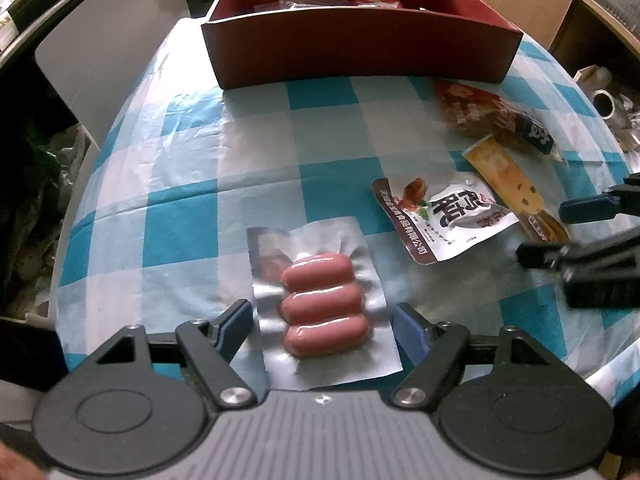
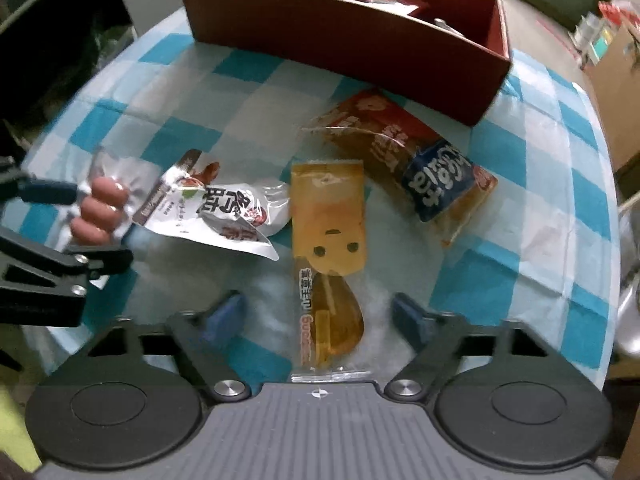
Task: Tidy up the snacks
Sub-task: 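Grasp the sausage pack with the left tool while the right tool grasps the yellow candy bar, then carry the sausage pack and yellow candy bar over the red box and lower them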
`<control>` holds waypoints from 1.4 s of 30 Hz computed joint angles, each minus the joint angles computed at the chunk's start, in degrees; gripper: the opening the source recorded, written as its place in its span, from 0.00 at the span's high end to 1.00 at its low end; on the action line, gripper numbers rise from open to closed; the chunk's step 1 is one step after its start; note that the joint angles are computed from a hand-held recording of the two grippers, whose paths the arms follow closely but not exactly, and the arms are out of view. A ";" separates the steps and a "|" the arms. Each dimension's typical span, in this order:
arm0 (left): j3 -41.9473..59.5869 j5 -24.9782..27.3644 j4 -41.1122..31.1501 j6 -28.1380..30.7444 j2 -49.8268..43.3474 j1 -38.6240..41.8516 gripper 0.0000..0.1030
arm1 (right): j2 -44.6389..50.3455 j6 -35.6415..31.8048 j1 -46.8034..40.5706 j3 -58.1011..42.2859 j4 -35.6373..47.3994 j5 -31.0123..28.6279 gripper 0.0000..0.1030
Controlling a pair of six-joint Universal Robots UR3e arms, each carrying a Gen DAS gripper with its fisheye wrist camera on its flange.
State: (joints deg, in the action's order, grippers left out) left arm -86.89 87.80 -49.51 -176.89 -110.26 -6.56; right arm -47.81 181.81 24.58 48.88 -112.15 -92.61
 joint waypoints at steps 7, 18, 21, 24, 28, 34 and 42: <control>-0.17 0.67 0.06 -0.43 0.15 -0.36 0.31 | 3.00 1.93 -0.46 -5.87 2.79 0.27 0.31; 0.01 0.35 -0.51 -0.29 0.31 0.16 0.32 | 11.44 -0.71 1.71 -19.28 10.68 0.42 0.00; 0.43 0.53 -0.45 -0.02 -0.25 -0.46 0.23 | 10.19 5.58 2.05 -13.52 1.82 -1.19 0.00; 0.76 0.87 -0.69 0.22 -0.46 -0.77 0.20 | 12.11 8.31 3.60 -15.53 0.96 -4.05 0.00; 0.16 0.54 -0.76 0.78 0.02 -0.34 0.20 | 5.37 1.48 1.10 -4.72 -3.79 0.02 0.17; 0.88 0.17 -1.93 -0.92 0.40 0.53 0.32 | -1.91 2.23 -0.31 6.93 -9.15 -1.75 0.66; 1.22 -3.33 -2.24 -5.05 0.82 3.95 0.39 | -8.95 3.95 0.03 15.99 -16.58 0.47 0.71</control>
State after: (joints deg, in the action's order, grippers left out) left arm -85.67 84.47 -51.75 -181.95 -109.43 -2.61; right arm -56.76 185.77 24.61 64.88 -128.73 -92.14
